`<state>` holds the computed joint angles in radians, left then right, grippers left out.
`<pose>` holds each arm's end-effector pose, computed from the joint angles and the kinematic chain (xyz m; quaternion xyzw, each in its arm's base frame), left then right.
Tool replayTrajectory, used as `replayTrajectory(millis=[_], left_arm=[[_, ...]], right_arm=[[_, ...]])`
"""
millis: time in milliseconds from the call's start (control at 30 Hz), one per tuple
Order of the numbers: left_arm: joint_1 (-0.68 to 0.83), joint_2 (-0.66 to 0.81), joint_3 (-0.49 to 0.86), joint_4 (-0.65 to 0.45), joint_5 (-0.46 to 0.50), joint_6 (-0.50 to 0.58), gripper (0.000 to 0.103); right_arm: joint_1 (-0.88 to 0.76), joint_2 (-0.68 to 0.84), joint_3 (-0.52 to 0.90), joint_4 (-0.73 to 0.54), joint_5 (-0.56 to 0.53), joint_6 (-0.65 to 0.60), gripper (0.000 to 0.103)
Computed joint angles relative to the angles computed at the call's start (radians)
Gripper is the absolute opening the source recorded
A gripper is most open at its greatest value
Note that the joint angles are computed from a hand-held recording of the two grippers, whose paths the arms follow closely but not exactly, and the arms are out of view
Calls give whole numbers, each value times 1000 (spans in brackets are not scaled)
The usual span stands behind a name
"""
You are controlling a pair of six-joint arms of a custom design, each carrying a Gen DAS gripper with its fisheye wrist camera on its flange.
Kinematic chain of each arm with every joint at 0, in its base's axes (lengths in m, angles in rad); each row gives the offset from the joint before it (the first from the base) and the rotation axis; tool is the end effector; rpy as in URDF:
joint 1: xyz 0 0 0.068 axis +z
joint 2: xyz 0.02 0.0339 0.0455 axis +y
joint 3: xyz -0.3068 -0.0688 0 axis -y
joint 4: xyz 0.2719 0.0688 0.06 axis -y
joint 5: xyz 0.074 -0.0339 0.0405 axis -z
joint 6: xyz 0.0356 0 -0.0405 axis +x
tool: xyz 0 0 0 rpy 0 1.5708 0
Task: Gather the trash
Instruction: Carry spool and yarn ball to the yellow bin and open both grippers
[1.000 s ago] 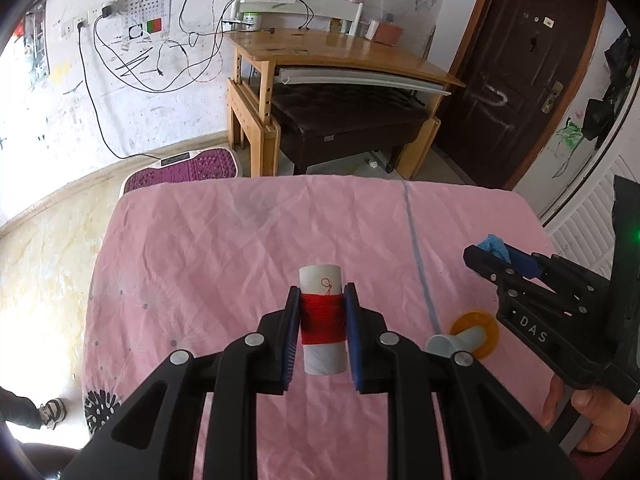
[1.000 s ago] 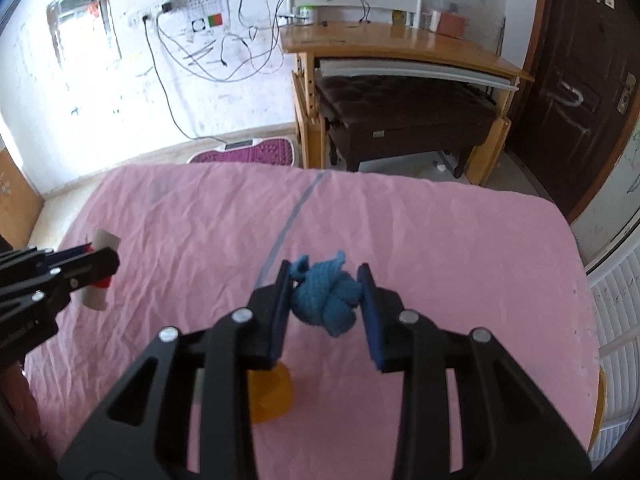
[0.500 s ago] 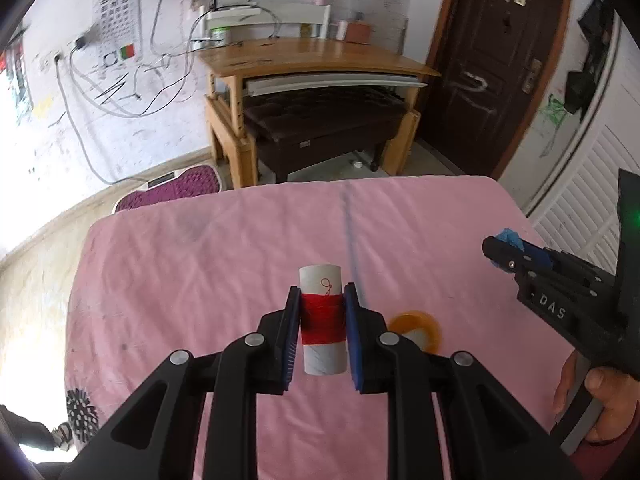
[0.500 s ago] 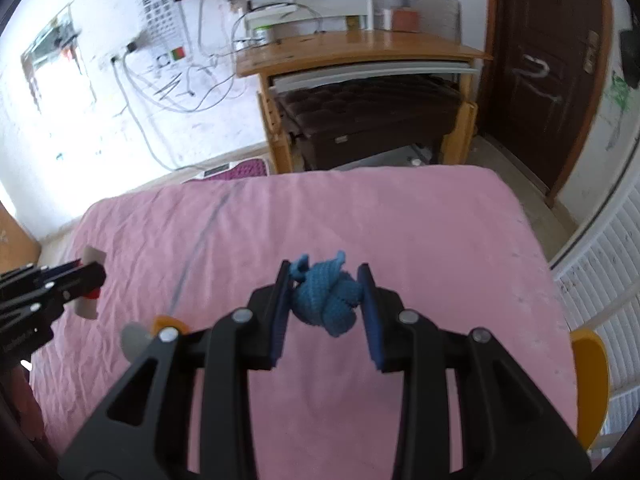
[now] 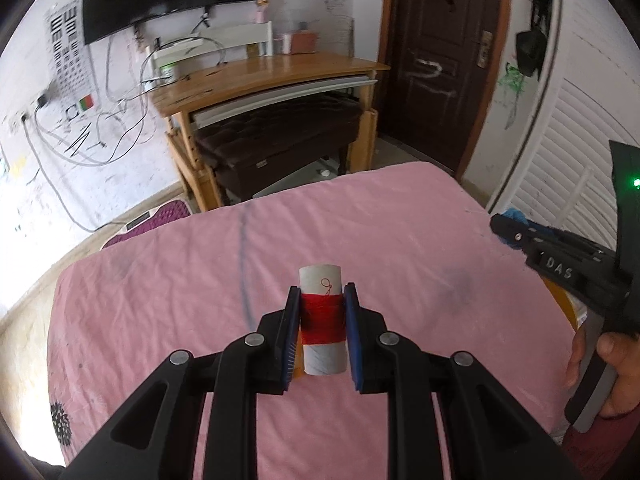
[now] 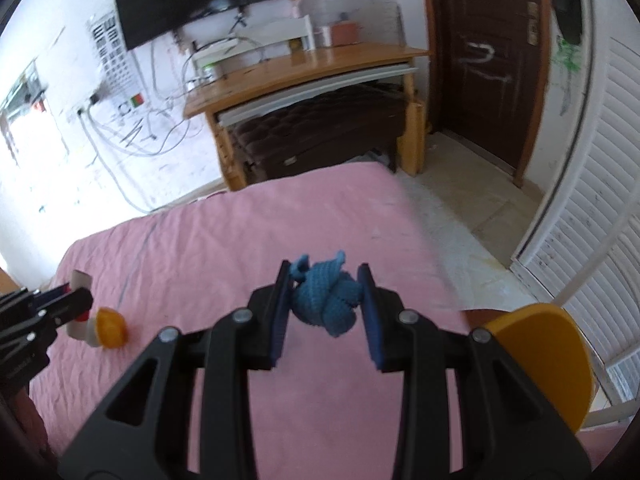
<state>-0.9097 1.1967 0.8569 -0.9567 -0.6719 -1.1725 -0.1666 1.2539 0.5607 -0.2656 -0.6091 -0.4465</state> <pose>0.1476 -0.1536 0.2670 -0.1672 0.9213 0.0536 0.3470 0.2313 -0.0182 0.1930 -0.2163 0.8882 0.1859 0.3603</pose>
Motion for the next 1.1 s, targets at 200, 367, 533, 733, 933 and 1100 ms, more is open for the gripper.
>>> replayTrajectory(millis=[200,367,533,733,933,1100], left_arm=[[-12,132,85,53,9,48,17],[-19,227,161,84,21,94,17],[-31,316,236,114,51,135,17],[-19,420,323,181,150,204,17],[-21,541,447,208,208,258,17],[-28,688,607,202,253,301,17]], right_arm=[[-195,109,79,-41,-91,-108,31],[-313,211,142,-53,-136,-165,31],[-399,312,197,-47,-156,-205,31],[-488,479,285,-41,-153,-262,31],[-532,642,382,-41,-113,-304,31],[-554,740,444,-58,-104,-320,31]])
